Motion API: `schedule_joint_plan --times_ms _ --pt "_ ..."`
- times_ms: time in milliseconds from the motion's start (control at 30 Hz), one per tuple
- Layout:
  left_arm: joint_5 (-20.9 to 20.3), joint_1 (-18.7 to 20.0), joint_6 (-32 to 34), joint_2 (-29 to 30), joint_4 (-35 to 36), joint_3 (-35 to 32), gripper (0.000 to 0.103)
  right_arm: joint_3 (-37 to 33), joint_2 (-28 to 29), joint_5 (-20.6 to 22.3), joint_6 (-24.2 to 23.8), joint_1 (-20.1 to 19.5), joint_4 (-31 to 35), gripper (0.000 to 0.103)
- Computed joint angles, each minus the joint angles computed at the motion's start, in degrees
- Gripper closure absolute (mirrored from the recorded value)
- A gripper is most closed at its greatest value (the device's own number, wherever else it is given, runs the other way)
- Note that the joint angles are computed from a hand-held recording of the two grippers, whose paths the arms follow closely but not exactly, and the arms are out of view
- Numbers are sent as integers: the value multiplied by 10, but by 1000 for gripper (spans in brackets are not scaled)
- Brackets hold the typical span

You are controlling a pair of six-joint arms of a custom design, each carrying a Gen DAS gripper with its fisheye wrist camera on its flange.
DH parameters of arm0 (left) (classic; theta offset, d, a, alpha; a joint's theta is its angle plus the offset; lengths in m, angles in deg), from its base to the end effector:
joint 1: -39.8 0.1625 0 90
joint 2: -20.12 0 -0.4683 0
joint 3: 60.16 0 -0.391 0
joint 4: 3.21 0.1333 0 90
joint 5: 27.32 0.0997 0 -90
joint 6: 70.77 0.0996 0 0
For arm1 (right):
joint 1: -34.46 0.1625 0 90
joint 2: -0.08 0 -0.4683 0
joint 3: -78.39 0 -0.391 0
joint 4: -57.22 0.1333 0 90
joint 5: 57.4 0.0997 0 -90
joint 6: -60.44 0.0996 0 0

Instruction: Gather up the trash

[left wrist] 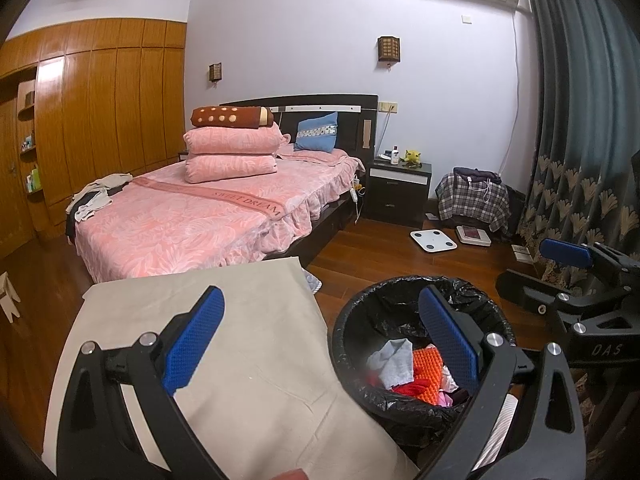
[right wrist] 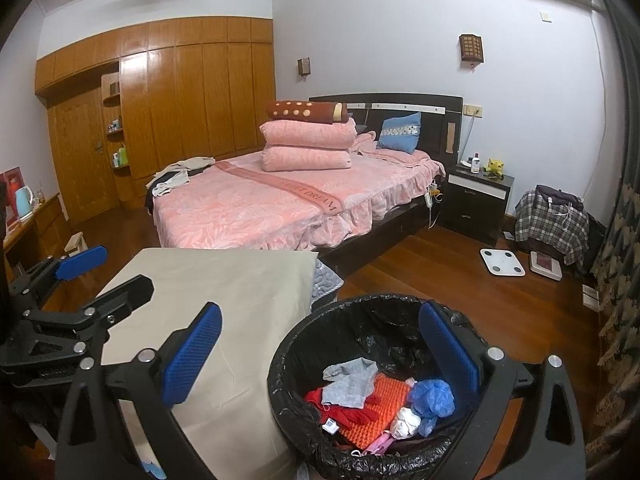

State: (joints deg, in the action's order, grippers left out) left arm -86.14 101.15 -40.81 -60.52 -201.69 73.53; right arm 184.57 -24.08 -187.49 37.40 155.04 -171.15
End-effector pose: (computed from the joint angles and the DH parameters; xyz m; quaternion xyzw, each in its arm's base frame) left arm -0.0477 -0.4730 0.3458 0.3084 0.8048 -0.4452 0.2430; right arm 0.3649 -0.4816 0.0077 0.2291 -0.8121 0.4625 0.2723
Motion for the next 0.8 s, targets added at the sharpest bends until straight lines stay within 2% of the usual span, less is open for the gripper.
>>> schedule_joint_plan --times_ms 800 --pt "0 1 1 -2 3 -3 8 -5 0 -1 1 1 6 6"
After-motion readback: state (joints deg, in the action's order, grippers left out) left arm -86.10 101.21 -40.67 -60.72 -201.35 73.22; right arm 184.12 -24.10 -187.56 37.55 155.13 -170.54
